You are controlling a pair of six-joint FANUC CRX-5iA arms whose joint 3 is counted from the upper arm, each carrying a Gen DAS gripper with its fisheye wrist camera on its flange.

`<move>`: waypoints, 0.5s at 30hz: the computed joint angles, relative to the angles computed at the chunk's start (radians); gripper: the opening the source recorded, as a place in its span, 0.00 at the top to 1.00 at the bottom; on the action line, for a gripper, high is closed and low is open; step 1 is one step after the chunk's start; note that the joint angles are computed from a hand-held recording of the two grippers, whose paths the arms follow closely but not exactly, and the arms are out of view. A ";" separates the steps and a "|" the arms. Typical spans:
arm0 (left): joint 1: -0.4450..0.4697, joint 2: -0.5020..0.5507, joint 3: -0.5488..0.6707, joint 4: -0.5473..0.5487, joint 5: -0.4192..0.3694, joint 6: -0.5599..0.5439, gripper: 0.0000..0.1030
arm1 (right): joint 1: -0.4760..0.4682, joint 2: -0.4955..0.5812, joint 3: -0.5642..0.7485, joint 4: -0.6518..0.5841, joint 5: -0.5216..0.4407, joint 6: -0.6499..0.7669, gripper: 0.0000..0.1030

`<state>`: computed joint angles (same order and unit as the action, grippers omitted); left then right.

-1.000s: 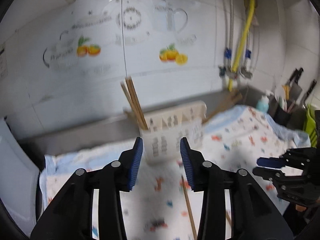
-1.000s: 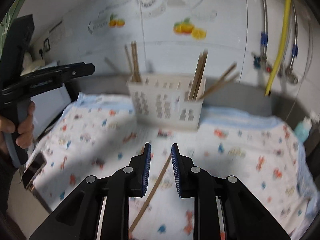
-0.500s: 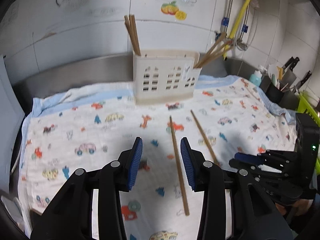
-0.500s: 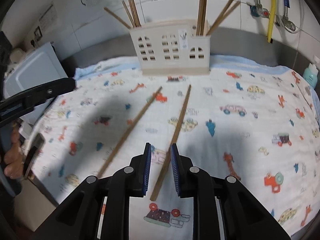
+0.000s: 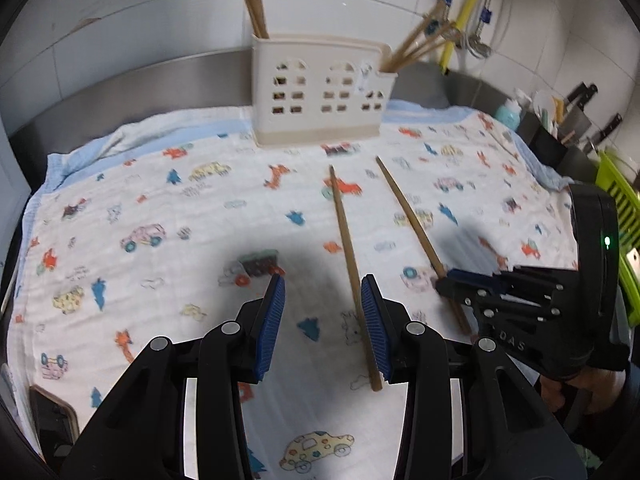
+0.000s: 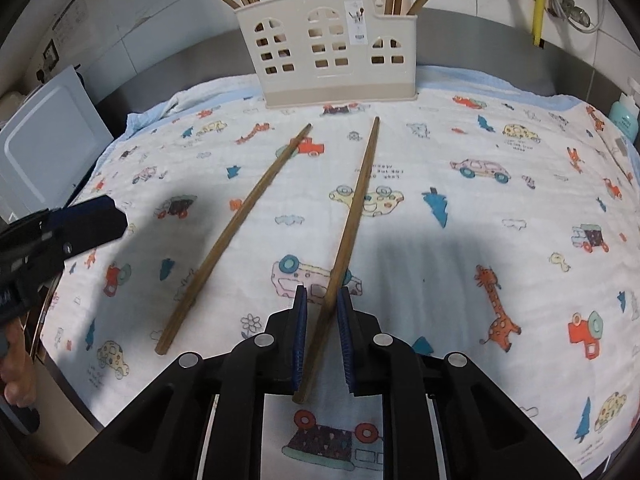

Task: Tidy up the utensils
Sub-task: 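Close the left gripper on a chopstick while the right gripper grasps the other chopstick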

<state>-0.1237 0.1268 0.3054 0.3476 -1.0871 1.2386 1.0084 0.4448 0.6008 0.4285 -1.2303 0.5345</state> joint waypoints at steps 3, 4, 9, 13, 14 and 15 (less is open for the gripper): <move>-0.005 0.008 0.001 0.008 -0.016 -0.013 0.61 | -0.003 -0.010 -0.014 -0.004 0.010 -0.009 0.91; -0.010 0.013 0.003 0.010 -0.024 -0.017 0.61 | -0.004 -0.011 -0.016 -0.004 0.009 -0.009 0.91; -0.032 0.036 0.013 0.015 -0.053 -0.023 0.61 | -0.002 -0.024 -0.035 0.004 0.014 -0.015 0.91; -0.043 0.065 0.033 0.009 -0.081 -0.005 0.61 | -0.003 -0.040 -0.058 0.009 0.020 -0.020 0.92; -0.047 0.071 0.040 0.002 -0.084 0.004 0.62 | -0.004 -0.045 -0.065 0.008 0.023 -0.022 0.92; -0.049 0.076 0.044 -0.004 -0.087 0.009 0.63 | -0.004 -0.048 -0.071 0.010 0.026 -0.024 0.92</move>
